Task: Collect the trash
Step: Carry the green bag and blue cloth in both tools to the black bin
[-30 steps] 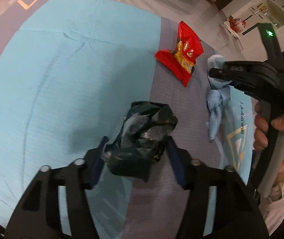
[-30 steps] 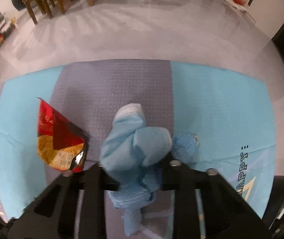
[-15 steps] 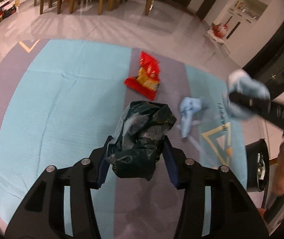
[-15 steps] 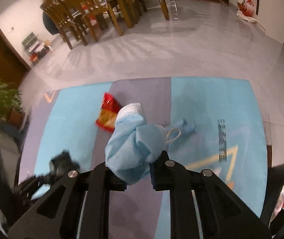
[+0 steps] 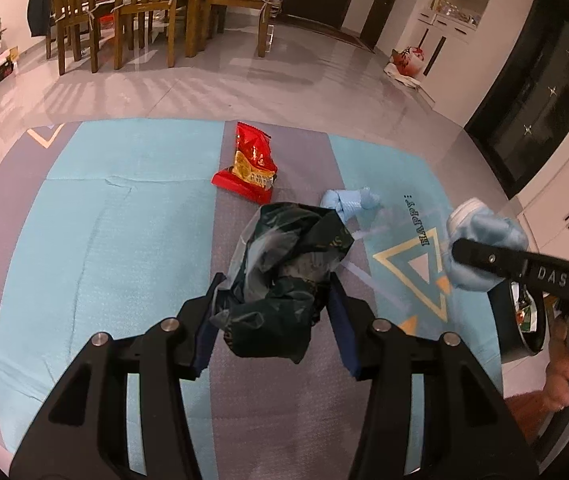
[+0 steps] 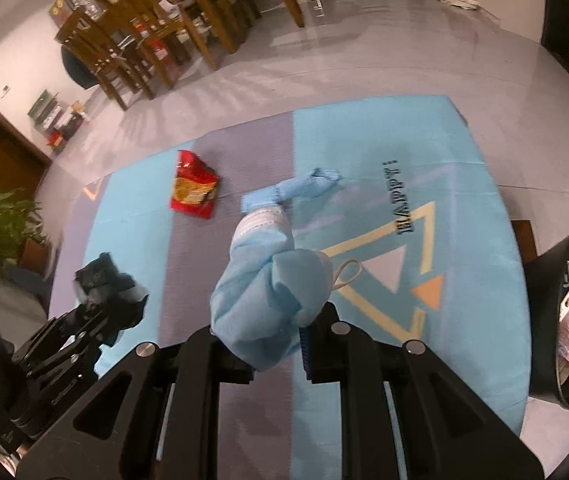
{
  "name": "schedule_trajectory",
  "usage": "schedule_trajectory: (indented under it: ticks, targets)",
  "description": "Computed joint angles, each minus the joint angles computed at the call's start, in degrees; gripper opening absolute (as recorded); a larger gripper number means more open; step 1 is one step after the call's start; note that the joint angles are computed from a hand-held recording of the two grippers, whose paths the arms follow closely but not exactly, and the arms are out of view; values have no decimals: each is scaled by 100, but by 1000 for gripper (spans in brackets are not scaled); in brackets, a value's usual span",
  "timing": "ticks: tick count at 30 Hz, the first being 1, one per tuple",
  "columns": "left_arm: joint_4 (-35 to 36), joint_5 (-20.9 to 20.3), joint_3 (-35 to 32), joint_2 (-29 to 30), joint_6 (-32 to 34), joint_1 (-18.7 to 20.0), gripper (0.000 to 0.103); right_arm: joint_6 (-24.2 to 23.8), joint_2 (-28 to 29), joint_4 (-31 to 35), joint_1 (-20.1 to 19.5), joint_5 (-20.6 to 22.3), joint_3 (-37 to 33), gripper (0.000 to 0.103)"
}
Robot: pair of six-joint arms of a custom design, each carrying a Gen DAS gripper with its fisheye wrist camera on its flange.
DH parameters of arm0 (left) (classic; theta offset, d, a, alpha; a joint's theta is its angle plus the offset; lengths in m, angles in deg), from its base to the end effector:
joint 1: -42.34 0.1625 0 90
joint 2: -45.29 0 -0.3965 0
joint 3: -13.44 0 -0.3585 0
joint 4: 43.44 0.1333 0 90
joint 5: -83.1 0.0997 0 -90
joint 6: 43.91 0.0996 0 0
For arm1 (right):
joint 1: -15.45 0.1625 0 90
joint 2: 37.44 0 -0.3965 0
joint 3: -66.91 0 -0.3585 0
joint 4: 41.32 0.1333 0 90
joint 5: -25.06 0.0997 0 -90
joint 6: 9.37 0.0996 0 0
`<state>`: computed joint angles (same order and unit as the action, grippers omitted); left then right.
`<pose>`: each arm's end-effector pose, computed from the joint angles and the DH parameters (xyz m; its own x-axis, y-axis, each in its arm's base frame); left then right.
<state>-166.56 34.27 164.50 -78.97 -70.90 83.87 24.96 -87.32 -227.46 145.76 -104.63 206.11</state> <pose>-0.0210 -0.2842 0.2650 -0.8308 0.1603 -0.5331 0.4119 0.8212 -0.3950 0.2911 -0.2354 0.0430 -0.8873 0.0637 0.4567 -0.1719 0.8734 -0.4557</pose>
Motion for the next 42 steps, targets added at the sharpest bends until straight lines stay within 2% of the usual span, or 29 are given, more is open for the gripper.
schedule_trajectory:
  ticks: [4, 7, 9, 13, 16, 24, 28, 36, 42]
  targets:
    - [-322, 89, 161, 125, 108, 111, 51, 23, -52, -108, 48, -152, 124, 18]
    - [-536, -100, 182, 285, 178, 307, 51, 68, 39, -85, 135, -384, 77, 18]
    - [-565, -102, 213, 309, 151, 305, 51, 92, 97, -45, 138, -492, 78, 18]
    - [-403, 98, 304, 77, -69, 79, 51, 148, 230, 38, 97, -455, 81, 18]
    - [-217, 46, 262, -110, -196, 3, 51, 55, 390, 69, 92, -297, 24, 18]
    - [430, 303, 146, -796, -504, -214, 51, 58, 755, 317, 73, -298, -202, 18]
    - [113, 132, -24, -770, -342, 115, 51, 86, 791, 338, -39, -300, -211, 18]
    - [-379, 9, -206, -552, -109, 525, 51, 185, 711, 305, -173, -371, -148, 18]
    - [-417, -28, -228, -534, -218, 579, 51, 184, 506, 220, -86, -485, -91, 18]
